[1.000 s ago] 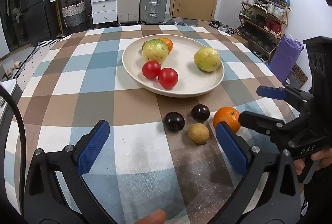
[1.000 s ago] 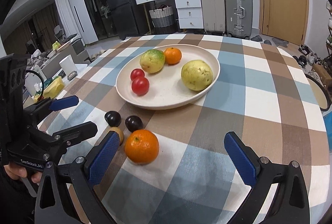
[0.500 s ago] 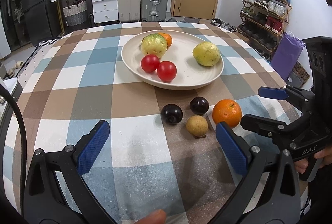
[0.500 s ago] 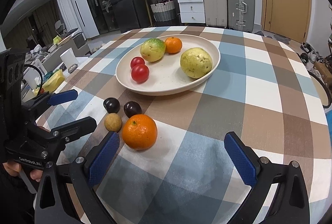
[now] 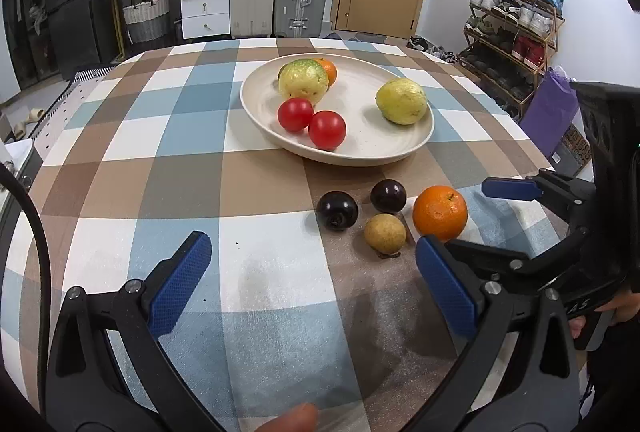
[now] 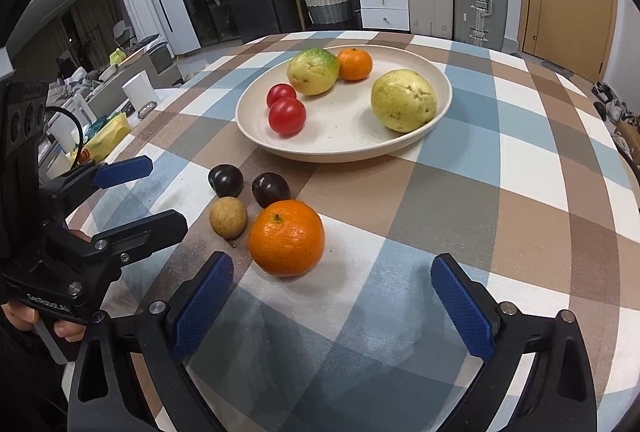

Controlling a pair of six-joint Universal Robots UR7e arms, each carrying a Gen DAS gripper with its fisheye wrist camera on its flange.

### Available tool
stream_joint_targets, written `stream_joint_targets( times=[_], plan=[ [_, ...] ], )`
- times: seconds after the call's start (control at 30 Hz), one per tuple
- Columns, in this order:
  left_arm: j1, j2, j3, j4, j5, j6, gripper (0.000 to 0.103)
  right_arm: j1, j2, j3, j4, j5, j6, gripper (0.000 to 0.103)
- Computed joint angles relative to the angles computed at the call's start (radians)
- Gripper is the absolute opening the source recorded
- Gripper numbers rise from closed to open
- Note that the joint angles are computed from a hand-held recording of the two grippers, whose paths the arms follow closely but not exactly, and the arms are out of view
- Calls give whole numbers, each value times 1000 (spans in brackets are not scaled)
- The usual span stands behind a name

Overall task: Organize fruits
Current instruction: 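Pull both grippers back from the plate toward the remaining fruit, then grasp a tangerine with the right gripper while the left grasps a small brown fruit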

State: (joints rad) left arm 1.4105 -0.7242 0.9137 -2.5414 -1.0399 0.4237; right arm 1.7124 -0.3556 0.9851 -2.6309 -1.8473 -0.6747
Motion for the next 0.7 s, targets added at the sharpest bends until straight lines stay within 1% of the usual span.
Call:
stream_joint_targets(
  times=[0.1,0.23,0.3,0.37,0.43,0.5,0.63,0.7],
  plan=[
    [3,-4,0,-2,-2,1,102,9,13,-8,-6,-35,-28,96],
    [5,-6,-3,4,-5,4,101,14,25,-20,0,-46,-47,90],
    [6,-7,-3,6,-10,5,98,17,31,-25,-6,-52,-56,86],
    [7,-6,-9,23,-19,3,96,18,37,-35,-1,-53,-54,86],
    [8,-5,-12,31,-28,5,92,21,41,-40,-2,-60,-56,83],
    [9,-3,-18,47,-37,5,86,26,49,-47,-9,-77,-70,78],
    [11,-10,-6,45,-67,19,82,28,53,-55,-3,-80,-70,75],
    [12,-14,-2,56,-85,22,82,24,48,-58,18,-56,-55,69]
  ],
)
